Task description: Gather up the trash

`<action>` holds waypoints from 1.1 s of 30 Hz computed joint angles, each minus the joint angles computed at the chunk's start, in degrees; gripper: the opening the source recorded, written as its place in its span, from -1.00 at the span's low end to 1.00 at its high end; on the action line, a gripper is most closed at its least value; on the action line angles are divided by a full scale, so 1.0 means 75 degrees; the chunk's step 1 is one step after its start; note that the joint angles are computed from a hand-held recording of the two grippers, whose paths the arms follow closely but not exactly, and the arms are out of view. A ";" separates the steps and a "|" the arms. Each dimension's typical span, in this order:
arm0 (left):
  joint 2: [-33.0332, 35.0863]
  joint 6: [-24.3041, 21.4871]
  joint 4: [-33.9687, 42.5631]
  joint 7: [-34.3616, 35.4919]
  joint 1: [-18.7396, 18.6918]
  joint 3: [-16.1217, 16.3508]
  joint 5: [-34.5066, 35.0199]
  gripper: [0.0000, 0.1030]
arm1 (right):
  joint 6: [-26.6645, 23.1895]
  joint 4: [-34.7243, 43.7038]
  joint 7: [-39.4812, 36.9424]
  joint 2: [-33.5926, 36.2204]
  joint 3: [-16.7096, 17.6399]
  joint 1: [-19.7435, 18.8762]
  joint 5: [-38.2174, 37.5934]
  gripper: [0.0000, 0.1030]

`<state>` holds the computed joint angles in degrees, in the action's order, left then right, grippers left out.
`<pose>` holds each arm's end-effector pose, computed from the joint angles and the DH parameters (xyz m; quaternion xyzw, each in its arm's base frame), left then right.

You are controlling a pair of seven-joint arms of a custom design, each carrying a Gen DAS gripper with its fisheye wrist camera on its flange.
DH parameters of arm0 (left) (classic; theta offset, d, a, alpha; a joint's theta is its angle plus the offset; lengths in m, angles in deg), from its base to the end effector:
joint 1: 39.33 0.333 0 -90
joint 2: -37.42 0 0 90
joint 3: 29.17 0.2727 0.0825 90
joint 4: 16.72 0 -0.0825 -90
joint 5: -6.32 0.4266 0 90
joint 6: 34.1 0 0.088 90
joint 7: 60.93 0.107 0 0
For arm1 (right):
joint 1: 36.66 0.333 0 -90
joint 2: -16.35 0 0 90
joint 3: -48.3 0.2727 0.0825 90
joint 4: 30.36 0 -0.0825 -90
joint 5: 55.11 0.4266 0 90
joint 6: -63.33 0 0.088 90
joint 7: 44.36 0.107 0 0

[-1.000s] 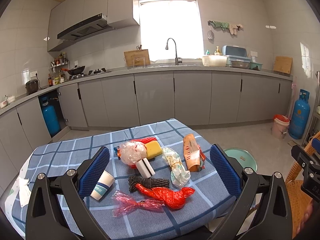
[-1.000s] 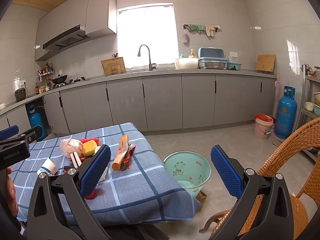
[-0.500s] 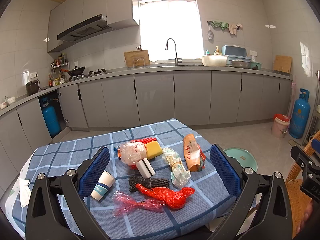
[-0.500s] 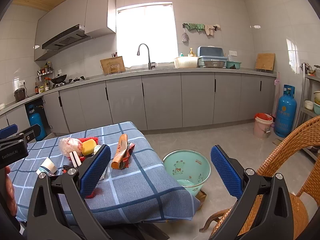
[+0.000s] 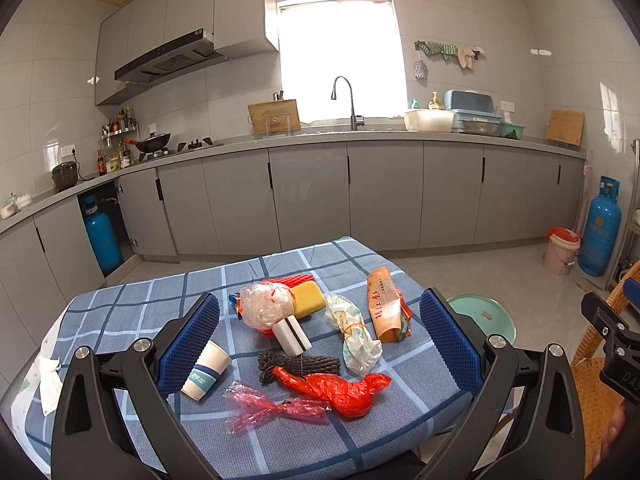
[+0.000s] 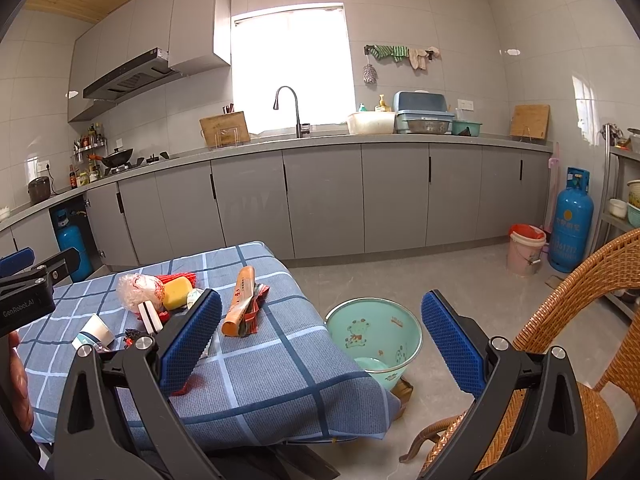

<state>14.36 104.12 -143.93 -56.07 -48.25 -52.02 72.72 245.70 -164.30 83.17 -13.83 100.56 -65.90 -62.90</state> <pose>0.4562 -0.2951 0.5388 -0.6380 0.5231 -0.3203 0.4655 0.4789 0.2707 0.5342 -0.6063 0.5526 -0.3485 0.4534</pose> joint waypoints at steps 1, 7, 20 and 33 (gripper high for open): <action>0.0000 0.0000 0.0000 0.0000 -0.0002 0.0001 0.0001 0.91 | -0.0003 -0.0003 0.0002 -0.0002 -0.0002 0.0004 -0.0002 0.91; 0.0003 -0.0009 0.0007 0.0004 -0.0011 0.0003 -0.0005 0.92 | 0.0007 -0.0015 0.0007 0.0003 -0.0012 0.0013 -0.0017 0.91; -0.0067 0.0005 -0.0068 0.0094 -0.0014 0.0044 -0.0077 0.92 | -0.0016 0.0003 0.0039 0.0073 0.0015 -0.0002 -0.0042 0.91; -0.0461 -0.0275 -0.0725 0.0444 0.0419 0.0435 -0.0576 0.92 | -0.0194 0.0744 0.0479 0.0572 0.1426 -0.1411 -0.0499 0.91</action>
